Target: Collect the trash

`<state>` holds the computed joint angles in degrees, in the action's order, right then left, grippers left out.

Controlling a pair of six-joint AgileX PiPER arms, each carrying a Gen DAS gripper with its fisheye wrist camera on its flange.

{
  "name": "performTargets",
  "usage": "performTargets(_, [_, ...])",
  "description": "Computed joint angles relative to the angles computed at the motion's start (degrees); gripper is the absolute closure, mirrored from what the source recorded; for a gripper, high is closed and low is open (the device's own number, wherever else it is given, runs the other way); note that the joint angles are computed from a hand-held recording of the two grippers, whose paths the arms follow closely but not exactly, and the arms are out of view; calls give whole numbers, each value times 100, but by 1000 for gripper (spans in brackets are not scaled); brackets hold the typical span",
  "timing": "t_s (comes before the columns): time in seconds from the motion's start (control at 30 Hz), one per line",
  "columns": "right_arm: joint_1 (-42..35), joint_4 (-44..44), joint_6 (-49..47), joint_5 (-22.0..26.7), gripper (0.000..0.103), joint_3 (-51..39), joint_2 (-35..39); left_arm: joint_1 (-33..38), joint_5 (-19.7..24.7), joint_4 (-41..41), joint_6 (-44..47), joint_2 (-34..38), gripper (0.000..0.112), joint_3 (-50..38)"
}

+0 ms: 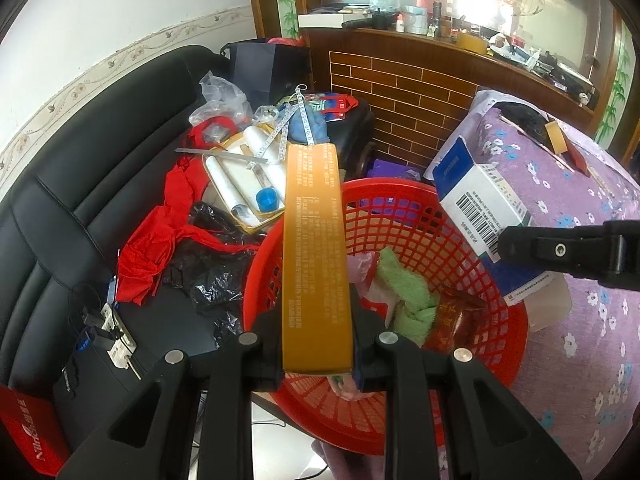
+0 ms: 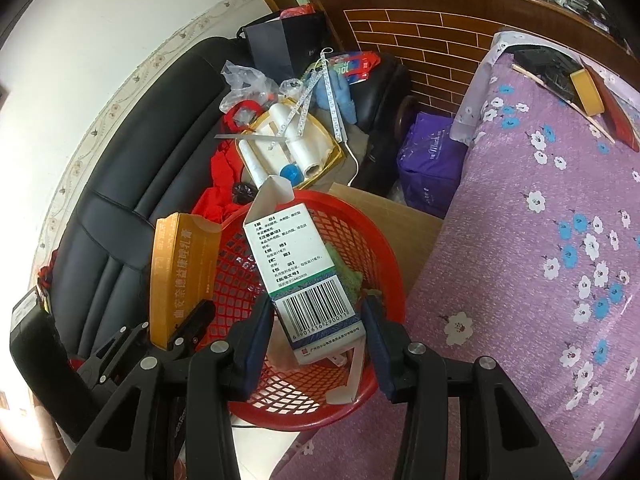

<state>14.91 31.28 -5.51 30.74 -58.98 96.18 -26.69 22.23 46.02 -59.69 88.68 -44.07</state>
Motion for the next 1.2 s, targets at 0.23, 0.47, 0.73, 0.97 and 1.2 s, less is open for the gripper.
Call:
performTargets(0.23, [-6,10,-20,6,54,-24,26,58,-43,9,40,17,89,-4])
performTargets(0.47, [18,-31,45,16,54,-61,70,82,-47,-47,108,29,89,-24])
performTargets(0.73, [5,27,-6,-3,54,-68,132,127,-70,-111,194,60,89,-49])
performTargets(0.97, [-67,159,-149,-14,54,-36,166,149,-129,-46,123,145,89,-45])
performTargets(1.2, [-121,295,-229,23,53,-132,291,121,-164,79,-52,255,89,-37])
